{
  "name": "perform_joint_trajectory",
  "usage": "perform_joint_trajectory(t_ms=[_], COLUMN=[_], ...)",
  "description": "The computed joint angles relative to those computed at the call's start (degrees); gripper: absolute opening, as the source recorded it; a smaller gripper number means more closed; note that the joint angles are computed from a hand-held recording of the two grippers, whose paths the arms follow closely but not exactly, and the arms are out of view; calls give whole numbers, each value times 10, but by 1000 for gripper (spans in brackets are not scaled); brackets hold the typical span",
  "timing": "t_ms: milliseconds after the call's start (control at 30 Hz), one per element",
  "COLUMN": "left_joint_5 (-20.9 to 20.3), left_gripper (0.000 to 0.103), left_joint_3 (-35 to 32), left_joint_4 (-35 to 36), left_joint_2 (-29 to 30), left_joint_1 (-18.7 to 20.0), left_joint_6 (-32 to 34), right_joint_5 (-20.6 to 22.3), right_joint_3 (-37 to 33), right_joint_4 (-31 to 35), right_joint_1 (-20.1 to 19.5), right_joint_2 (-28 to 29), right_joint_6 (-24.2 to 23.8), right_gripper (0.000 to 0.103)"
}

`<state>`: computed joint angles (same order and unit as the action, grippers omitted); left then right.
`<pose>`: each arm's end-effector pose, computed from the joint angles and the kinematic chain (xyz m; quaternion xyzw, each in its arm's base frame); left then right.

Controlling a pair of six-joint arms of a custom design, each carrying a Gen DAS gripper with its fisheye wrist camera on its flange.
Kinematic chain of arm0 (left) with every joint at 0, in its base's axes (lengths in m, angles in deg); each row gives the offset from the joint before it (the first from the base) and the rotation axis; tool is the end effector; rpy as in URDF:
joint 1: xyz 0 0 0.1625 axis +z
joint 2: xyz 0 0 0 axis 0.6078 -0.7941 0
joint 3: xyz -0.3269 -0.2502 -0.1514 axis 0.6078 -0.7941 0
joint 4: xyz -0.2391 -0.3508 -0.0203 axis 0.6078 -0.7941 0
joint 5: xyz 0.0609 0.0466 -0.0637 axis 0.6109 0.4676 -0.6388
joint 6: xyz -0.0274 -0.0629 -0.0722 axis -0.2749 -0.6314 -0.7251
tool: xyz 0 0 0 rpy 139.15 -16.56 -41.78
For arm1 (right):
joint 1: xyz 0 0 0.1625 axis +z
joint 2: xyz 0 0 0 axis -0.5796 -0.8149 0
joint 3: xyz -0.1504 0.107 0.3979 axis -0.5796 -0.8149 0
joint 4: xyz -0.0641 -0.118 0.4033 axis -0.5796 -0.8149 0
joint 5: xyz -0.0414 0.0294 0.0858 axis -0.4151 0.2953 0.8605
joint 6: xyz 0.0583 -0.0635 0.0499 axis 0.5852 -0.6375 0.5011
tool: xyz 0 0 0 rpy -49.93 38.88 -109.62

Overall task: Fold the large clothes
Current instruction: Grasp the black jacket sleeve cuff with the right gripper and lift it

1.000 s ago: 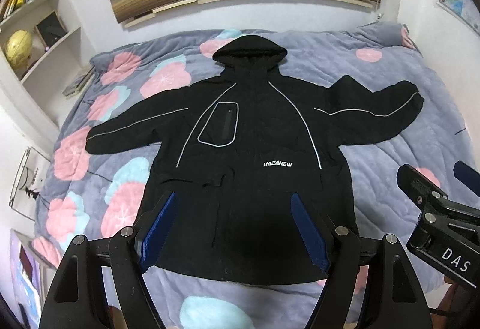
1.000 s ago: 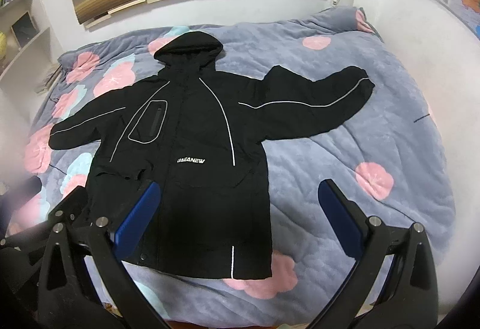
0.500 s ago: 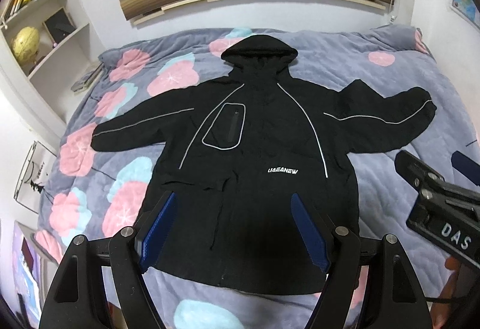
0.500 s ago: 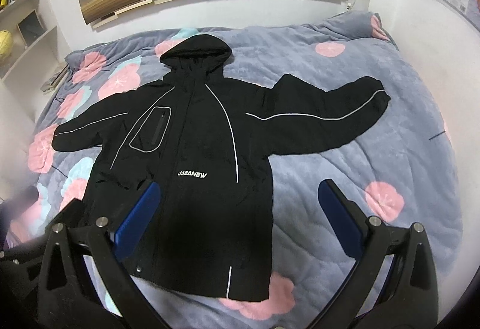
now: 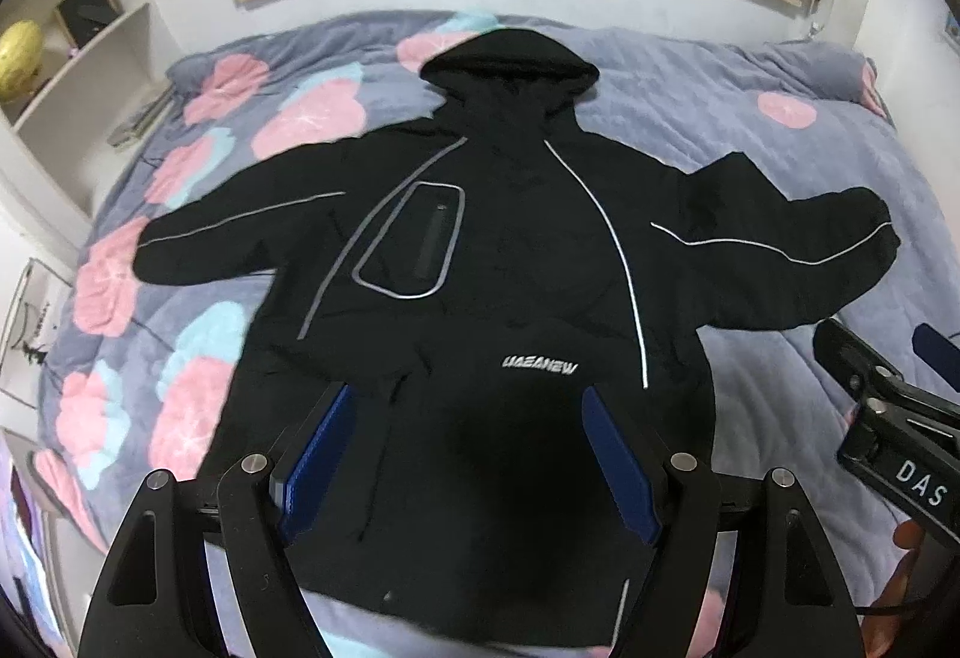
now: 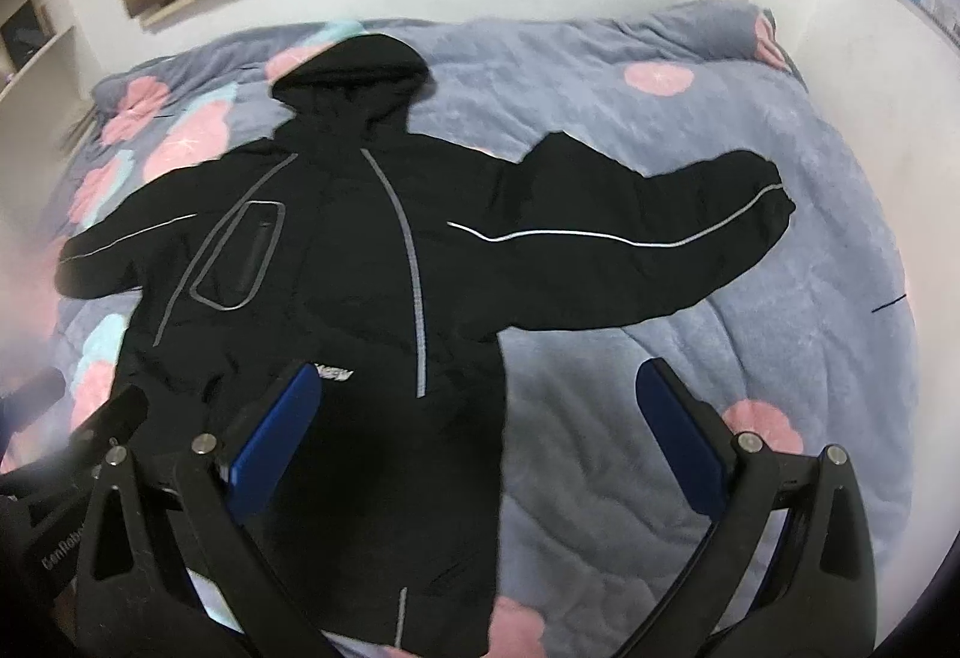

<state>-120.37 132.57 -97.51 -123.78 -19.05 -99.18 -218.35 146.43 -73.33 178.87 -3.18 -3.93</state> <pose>-0.2172 -0.2802 0.3818 -0.0378 0.8581 -0.2653 0.4381 0.4384 -0.2523 0.1737 0.1714 -0.8915 0.2311 0.3499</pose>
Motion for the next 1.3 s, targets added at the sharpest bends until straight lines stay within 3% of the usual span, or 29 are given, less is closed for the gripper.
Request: perform_joint_trajectory(t_ms=[167,367,500,700,1033,1067,1100,1133,1200,1233,1300], left_joint_5=[40,86,84,81,43,39,35,33,36,33,20], left_gripper=[79,79,79,79,79,79,79,79,79,79,79], left_joint_3=[20,47,55,43,14,9,5,1,-8,-12,-23], left_joint_4=[-119,-302,-449,-614,-781,-790,-798,-806,-824,-832,-850], left_joint_2=[33,94,151,245,335,343,350,358,376,383,400], left_joint_1=[71,141,188,235,295,300,306,310,316,319,322], left_joint_6=[96,243,355,481,608,614,620,628,645,655,678], right_joint_5=[-7,-13,-39,34,90,96,104,135,163,150,76], right_joint_3=[35,99,103,70,17,15,14,15,26,33,50], right_joint_4=[-93,-300,-403,-447,-443,-441,-435,-416,-410,-415,-466], right_joint_1=[-64,-182,-269,-383,-464,-464,-464,-465,-454,-437,-388], right_joint_2=[-25,-78,-88,-99,-43,-43,-45,-57,-78,-88,-105], right_joint_6=[-64,-210,-310,-371,-375,-380,-386,-392,-390,-396,-437], right_gripper=[103,102,96,84,82,64,29,10,8,8,8])
